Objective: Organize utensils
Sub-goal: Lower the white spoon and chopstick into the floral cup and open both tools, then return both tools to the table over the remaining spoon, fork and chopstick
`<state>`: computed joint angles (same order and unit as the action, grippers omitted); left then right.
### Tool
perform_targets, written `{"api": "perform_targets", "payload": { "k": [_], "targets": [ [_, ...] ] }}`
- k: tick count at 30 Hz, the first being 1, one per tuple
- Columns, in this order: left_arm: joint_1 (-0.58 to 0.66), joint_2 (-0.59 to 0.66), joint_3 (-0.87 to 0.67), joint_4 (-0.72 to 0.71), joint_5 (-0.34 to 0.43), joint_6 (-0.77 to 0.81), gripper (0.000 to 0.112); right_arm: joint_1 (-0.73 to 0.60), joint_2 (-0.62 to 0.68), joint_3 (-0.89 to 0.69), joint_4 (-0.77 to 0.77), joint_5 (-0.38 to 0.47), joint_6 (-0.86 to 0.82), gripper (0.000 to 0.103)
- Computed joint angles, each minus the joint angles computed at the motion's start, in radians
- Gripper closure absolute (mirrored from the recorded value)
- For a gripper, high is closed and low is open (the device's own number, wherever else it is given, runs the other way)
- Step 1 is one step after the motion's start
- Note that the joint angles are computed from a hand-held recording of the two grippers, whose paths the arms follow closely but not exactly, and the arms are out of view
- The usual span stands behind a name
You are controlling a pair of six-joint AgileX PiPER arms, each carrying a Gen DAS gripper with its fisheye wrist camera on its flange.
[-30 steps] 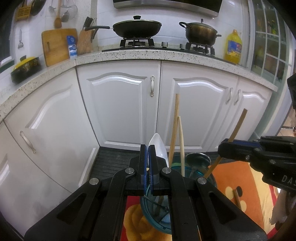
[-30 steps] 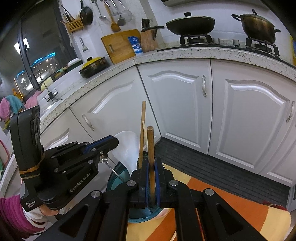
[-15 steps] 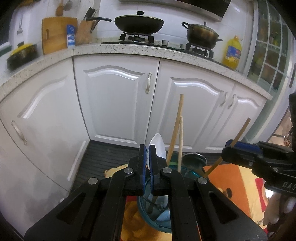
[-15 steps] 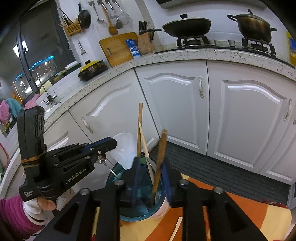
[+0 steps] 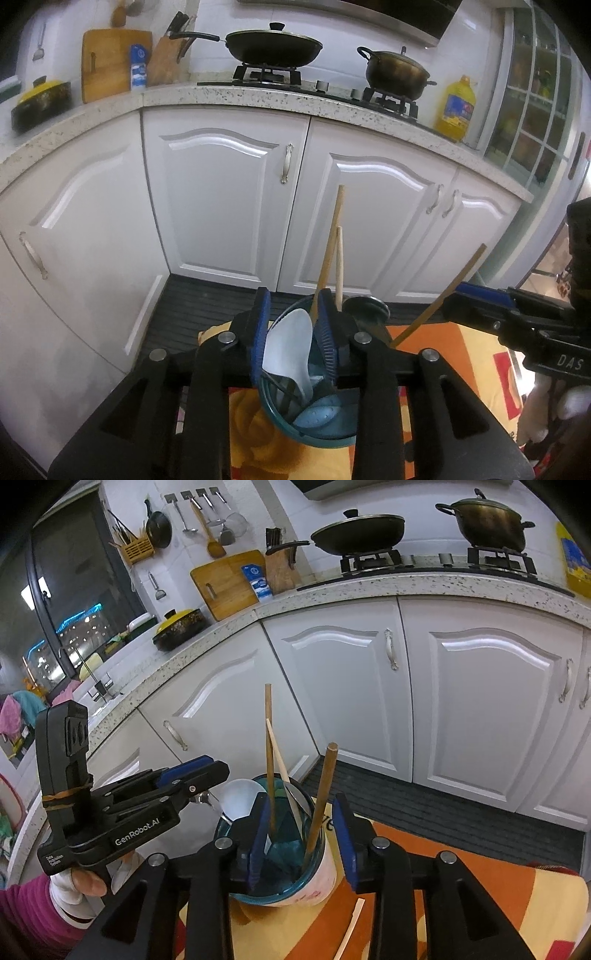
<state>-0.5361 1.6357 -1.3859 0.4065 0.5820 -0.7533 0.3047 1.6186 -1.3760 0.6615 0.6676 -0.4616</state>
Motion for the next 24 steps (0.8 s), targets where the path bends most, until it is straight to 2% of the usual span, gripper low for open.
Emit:
{"api": "perform_targets", "payload": {
  "k": [5,14,24],
  "targets": [
    [-0.021,-0.022,0.013,0.039,0.018,-0.040,0.080,-0.005,-0.027,0.029,0.015,-0.005,-0.013,0.068],
    [-0.083,-0.053,0.022,0.134,0.081,-0.139,0.080,-0.018,-0.099,0.099,0.016,-0.009,-0.018,0.065],
    [-0.202,-0.071,0.038,0.234,0.138,-0.237,0.079,-0.055,-0.227,0.245,-0.023,-0.017,-0.001,0.063]
  ]
}}
